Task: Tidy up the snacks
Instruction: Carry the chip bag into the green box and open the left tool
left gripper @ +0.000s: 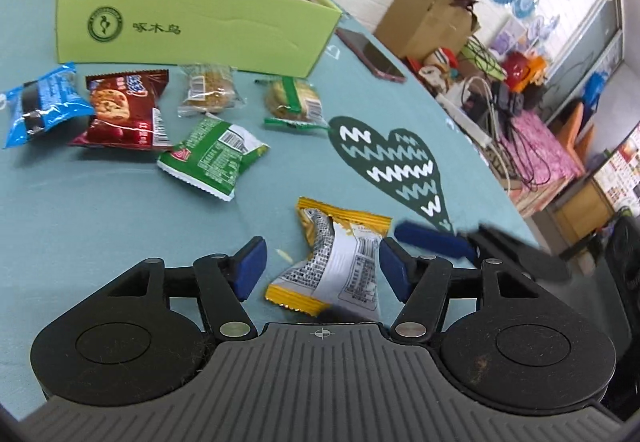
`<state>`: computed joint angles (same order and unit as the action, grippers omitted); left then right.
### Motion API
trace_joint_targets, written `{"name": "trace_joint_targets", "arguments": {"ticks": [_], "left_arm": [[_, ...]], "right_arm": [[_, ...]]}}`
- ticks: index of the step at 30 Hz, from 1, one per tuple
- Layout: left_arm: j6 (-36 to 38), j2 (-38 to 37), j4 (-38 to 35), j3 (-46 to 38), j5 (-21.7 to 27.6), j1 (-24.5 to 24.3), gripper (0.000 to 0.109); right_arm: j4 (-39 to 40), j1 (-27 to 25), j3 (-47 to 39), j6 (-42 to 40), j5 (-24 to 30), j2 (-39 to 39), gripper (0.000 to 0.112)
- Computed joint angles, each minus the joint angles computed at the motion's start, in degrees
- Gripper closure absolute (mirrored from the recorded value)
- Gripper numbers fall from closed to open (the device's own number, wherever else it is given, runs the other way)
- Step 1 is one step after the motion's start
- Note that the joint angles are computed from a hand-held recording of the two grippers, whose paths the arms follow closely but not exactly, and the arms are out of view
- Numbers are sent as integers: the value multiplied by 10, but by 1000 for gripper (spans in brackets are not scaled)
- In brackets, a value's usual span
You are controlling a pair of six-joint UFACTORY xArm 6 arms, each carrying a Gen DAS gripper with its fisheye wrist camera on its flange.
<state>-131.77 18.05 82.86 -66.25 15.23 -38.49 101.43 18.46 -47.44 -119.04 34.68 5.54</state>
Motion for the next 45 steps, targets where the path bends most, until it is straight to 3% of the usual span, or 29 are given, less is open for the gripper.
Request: {"name": "trace_joint_targets", "arguments": {"ticks": [5, 6, 8, 11, 16, 21, 26, 31, 34, 36, 37, 38, 39, 42, 45], "left_arm": [[60, 28, -39, -23, -23, 8, 66], [60, 30, -33, -25, -20, 6, 68], [58, 37, -19, -29, -38, 11, 93], [67, 26, -32, -22, -26, 9, 102], [80, 0, -13, -37, 3, 21, 102], [175, 15, -45, -109, 11, 69, 101], [345, 99, -150, -244, 20, 125, 101], [537, 208, -330, -358, 15, 165, 101], [597, 246, -392, -383, 10, 174, 99], [555, 246, -344, -377, -10, 181, 86], [531, 238, -321, -369, -22, 185, 68], [500, 229, -290, -361, -30, 187, 61], [477, 218, -264, -352, -31, 186, 61], [374, 163, -140, -310, -15, 173, 60], [226, 85, 14, -239, 5, 148, 52]], "right_arm": [[30, 30, 4, -35, -51, -3, 19], [15, 34, -2, -22, -53, 4, 31], [16, 41, -7, -35, -64, 7, 43], [-19, 40, -20, -13, -55, 8, 47], [1, 41, -69, -42, -46, 15, 47], [0, 49, -218, -38, -52, 95, 47], [-108, 57, -465, 98, -66, 259, 46], [-332, 55, -723, 347, -38, 450, 46], [-420, 51, -831, 444, -3, 532, 42], [-407, 50, -844, 440, -4, 542, 40], [-406, 52, -830, 435, -16, 532, 30], [-392, 54, -804, 418, -27, 514, 24], [-361, 55, -775, 385, -34, 493, 18], [-238, 55, -652, 250, -59, 399, 19], [-125, 45, -517, 120, -50, 296, 19]]}}
